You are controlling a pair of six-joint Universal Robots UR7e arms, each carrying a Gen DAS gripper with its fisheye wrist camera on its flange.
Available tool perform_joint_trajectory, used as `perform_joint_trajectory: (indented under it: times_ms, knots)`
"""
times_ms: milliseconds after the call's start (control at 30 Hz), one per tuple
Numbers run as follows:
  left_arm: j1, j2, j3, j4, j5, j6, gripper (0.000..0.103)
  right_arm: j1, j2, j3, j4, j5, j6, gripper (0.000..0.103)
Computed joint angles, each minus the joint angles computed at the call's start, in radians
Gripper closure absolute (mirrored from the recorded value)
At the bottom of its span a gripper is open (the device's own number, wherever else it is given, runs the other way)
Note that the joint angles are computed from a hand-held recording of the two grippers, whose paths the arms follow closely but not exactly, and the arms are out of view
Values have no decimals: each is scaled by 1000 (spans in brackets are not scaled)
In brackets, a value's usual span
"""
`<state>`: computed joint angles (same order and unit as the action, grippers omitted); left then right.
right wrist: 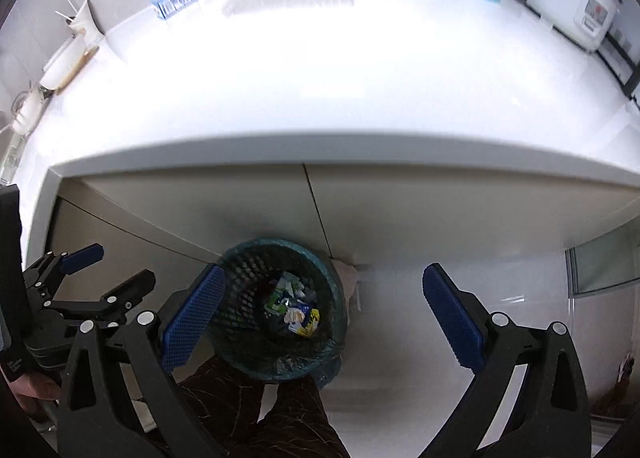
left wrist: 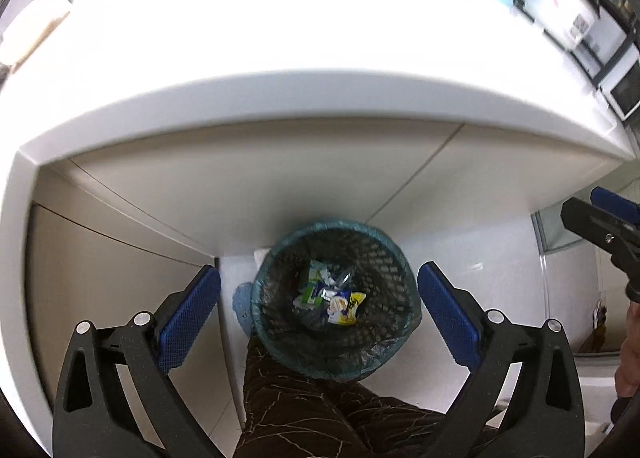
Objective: Collect trash
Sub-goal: 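Raise both tools to the counter toward the milk carton and bubble wrap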
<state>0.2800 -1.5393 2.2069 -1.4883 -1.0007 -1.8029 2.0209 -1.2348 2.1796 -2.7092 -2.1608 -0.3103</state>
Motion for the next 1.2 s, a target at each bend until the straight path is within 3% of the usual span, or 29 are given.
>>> perform_joint_trajectory:
  times_ms: [300,667,1000,1200]
  knots:
    - [-36,-20,-170,246,37,-85,7,99,-6,-131,115,13,59,8]
    - [19,-22,-353,417,121,-45,7,171,85,-283,130,-3,97,8]
    - [125,-60,-459,502,213,53,7,215,238,-460,158,-32,137,8]
    - [239,-84,-521,504,293,172,8,226,360,-605,196,-51,153,8]
